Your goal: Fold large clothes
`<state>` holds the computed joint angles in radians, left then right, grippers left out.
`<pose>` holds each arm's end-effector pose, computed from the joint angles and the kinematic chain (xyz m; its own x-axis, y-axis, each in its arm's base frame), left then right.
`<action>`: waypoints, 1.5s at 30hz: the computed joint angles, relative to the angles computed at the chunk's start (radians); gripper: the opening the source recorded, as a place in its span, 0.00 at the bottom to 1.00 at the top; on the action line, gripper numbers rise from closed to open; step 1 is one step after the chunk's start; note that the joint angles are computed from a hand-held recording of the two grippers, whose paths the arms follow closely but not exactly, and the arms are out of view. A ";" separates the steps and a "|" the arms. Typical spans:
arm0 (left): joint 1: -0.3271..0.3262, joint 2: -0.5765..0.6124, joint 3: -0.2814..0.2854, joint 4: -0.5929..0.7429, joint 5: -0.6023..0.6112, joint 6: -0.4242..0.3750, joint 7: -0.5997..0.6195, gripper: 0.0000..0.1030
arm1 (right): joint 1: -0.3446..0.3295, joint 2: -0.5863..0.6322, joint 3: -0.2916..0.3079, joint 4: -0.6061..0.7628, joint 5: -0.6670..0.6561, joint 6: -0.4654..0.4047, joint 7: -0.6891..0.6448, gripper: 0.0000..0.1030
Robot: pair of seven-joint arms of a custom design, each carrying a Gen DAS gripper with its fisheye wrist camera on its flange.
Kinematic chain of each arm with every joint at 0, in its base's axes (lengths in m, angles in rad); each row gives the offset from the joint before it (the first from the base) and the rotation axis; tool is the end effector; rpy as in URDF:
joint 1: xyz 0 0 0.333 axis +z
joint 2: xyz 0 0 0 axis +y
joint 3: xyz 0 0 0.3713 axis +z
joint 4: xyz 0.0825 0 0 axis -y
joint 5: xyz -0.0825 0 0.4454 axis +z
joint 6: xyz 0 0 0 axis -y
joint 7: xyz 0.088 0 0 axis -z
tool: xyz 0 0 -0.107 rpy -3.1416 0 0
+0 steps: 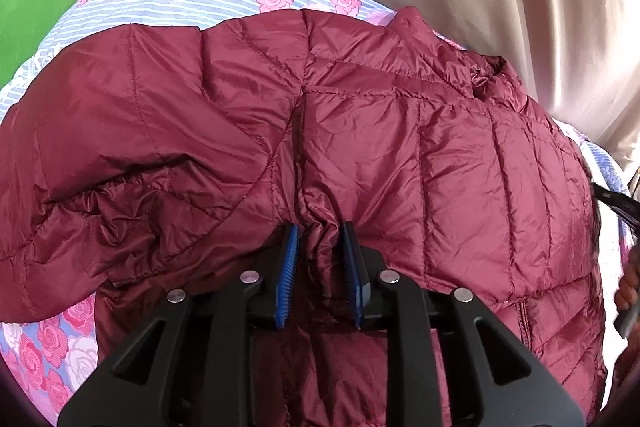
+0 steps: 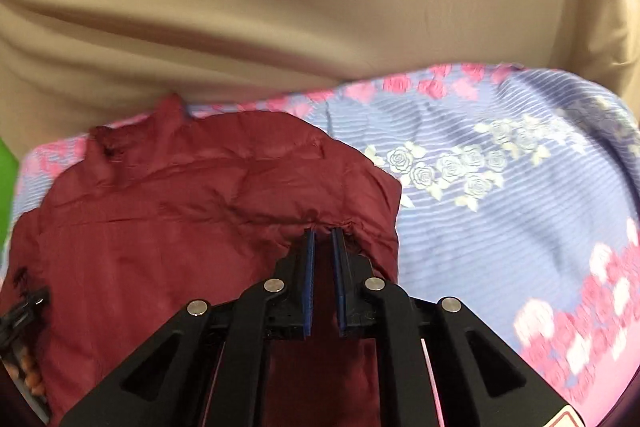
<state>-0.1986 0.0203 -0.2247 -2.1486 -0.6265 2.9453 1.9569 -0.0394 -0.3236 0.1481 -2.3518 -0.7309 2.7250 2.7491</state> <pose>0.5952 -0.2253 0.4951 -0.3269 -0.9121 0.2474 -0.7218 0.0721 -0.6883 0.5226 0.0883 0.5513 -0.4121 -0.9020 -0.1286 -0.5684 0.3648 -0.7375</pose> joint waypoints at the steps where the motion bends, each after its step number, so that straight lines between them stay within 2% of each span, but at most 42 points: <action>1: 0.001 -0.003 -0.002 0.000 -0.039 -0.006 0.037 0.27 | 0.004 0.045 -0.013 0.026 0.026 -0.015 -0.020 0.00; 3: 0.000 0.000 -0.006 0.009 -0.097 -0.018 0.102 0.37 | -0.004 0.051 -0.033 0.004 0.025 0.013 0.001 0.00; 7: -0.011 0.001 -0.001 -0.004 0.068 0.009 -0.022 0.36 | -0.013 -0.018 -0.035 -0.051 0.056 0.089 0.067 0.04; 9: -0.011 0.001 -0.001 -0.006 0.093 0.012 -0.042 0.36 | -0.038 -0.061 0.001 -0.089 0.032 0.121 0.086 0.04; 14: -0.010 0.002 -0.003 -0.006 0.104 0.013 -0.047 0.38 | -0.034 -0.074 0.018 -0.154 0.078 0.083 -0.018 0.02; 17: -0.012 0.006 0.000 -0.008 0.188 0.023 -0.114 0.38 | -0.043 -0.109 0.028 -0.165 0.105 0.065 -0.004 0.02; 20: -0.011 0.010 0.000 -0.006 0.224 0.025 -0.146 0.38 | -0.051 -0.154 0.044 -0.191 0.110 0.104 -0.008 0.05; 23: -0.010 0.014 0.000 -0.006 0.275 0.028 -0.183 0.40 | -0.045 -0.126 0.058 -0.190 0.125 0.061 -0.067 0.07; 25: -0.009 0.018 -0.003 -0.003 0.286 0.028 -0.184 0.42 | -0.045 -0.102 0.039 -0.211 0.129 0.109 -0.080 0.06; 28: -0.009 0.010 0.008 -0.017 0.361 0.049 -0.270 0.44 | -0.022 -0.119 0.017 -0.212 0.214 0.088 -0.083 0.06; 29: -0.004 -0.003 0.006 -0.032 0.332 0.058 -0.260 0.44 | -0.013 -0.134 0.021 -0.213 0.239 0.058 -0.082 0.06; 30: -0.002 -0.031 0.002 -0.058 0.233 0.070 -0.200 0.45 | -0.008 -0.150 0.028 -0.216 0.250 0.033 -0.081 0.08; 31: -0.004 -0.060 0.010 -0.087 0.198 0.081 -0.191 0.49 | -0.001 -0.181 0.039 -0.230 0.255 0.015 -0.079 0.13; 32: -0.005 -0.080 0.020 -0.107 0.196 0.087 -0.204 0.60 | 0.009 -0.211 0.047 -0.247 0.259 0.008 -0.083 0.14; 33: -0.018 -0.127 0.048 -0.151 0.129 0.105 -0.171 0.70 | 0.026 -0.241 0.056 -0.265 0.268 0.001 -0.089 0.15; 34: -0.043 -0.152 0.082 -0.174 0.073 0.114 -0.134 0.74 | 0.048 -0.274 0.060 -0.289 0.278 -0.002 -0.103 0.16; 35: -0.070 -0.189 0.130 -0.204 0.007 0.116 -0.095 0.82 | 0.069 -0.309 0.067 -0.317 0.290 -0.005 -0.114 0.18; 36: -0.084 -0.219 0.170 -0.228 -0.035 0.109 -0.078 0.87 | 0.090 -0.345 0.075 -0.348 0.304 -0.013 -0.123 0.23; 37: -0.081 -0.254 0.207 -0.256 -0.066 0.094 -0.083 0.87 | 0.101 -0.367 0.092 -0.359 0.316 -0.032 -0.125 0.28; 39: -0.044 -0.302 0.258 -0.296 -0.082 0.060 -0.121 0.87 | 0.113 -0.420 0.132 -0.389 0.325 -0.078 -0.110 0.32; 41: 0.051 -0.329 0.274 -0.326 -0.039 0.038 -0.212 0.87 | 0.137 -0.470 0.156 -0.422 0.342 -0.107 -0.084 0.33; 43: 0.182 -0.328 0.256 -0.337 0.057 0.025 -0.351 0.87 | 0.152 -0.499 0.172 -0.445 0.353 -0.107 -0.057 0.34; 45: 0.224 -0.314 0.294 -0.331 0.086 0.017 -0.410 0.87 | 0.167 -0.532 0.186 -0.468 0.347 -0.111 -0.025 0.37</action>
<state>0.0255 -0.2937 0.0691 -2.4796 -0.5406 2.9624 1.5472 0.1279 -0.8552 0.3344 -2.8196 -0.3835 2.6141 2.7244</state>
